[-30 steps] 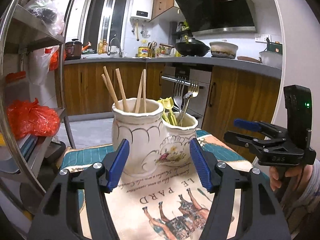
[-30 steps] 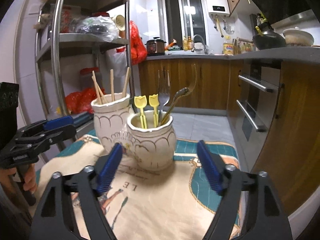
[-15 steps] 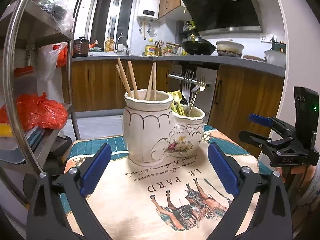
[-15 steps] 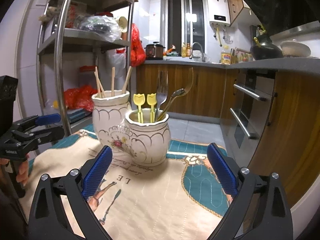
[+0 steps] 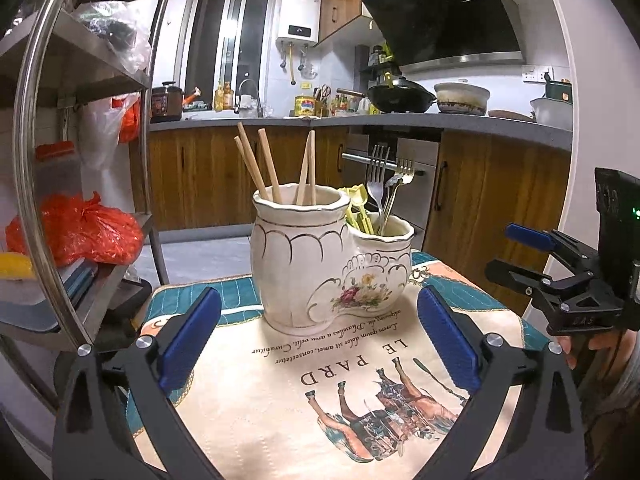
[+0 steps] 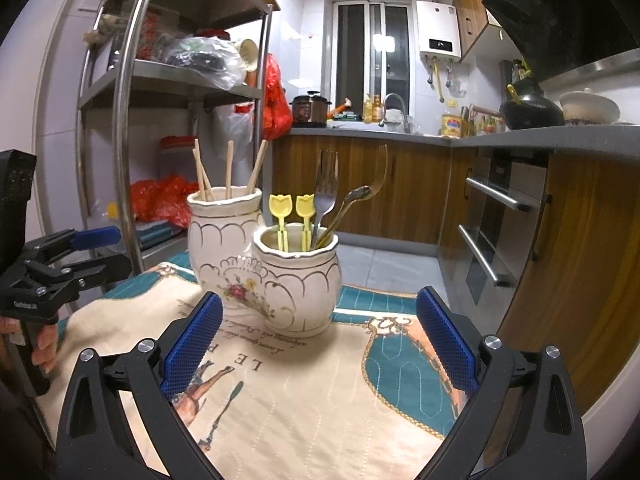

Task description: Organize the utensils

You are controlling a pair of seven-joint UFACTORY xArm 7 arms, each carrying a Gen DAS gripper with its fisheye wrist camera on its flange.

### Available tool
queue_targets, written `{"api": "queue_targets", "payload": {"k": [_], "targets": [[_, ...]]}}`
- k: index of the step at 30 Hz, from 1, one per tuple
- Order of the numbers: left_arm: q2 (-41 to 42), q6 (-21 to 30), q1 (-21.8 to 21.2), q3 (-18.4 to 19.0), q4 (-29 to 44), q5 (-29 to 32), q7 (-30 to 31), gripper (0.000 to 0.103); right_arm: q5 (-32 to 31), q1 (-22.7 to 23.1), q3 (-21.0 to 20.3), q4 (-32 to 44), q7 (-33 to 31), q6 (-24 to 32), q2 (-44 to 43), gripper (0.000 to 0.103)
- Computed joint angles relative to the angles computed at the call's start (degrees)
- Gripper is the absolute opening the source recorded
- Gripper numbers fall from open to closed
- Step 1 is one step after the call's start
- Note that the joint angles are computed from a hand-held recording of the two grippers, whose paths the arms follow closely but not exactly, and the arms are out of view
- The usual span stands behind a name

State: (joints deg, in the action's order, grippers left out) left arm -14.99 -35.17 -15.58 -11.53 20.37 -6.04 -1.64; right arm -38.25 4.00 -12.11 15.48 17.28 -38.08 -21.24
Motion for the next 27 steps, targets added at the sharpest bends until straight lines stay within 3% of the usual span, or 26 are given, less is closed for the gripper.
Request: {"api": "queue_targets", "payload": {"k": [27], "targets": [[-0.66, -1.72, -0.13, -1.40, -0.76, -2.96, 2.77, 0.097, 0.62, -0.30, 0.21, -0.30, 0.03, -0.60, 0.13, 0.097]]}}
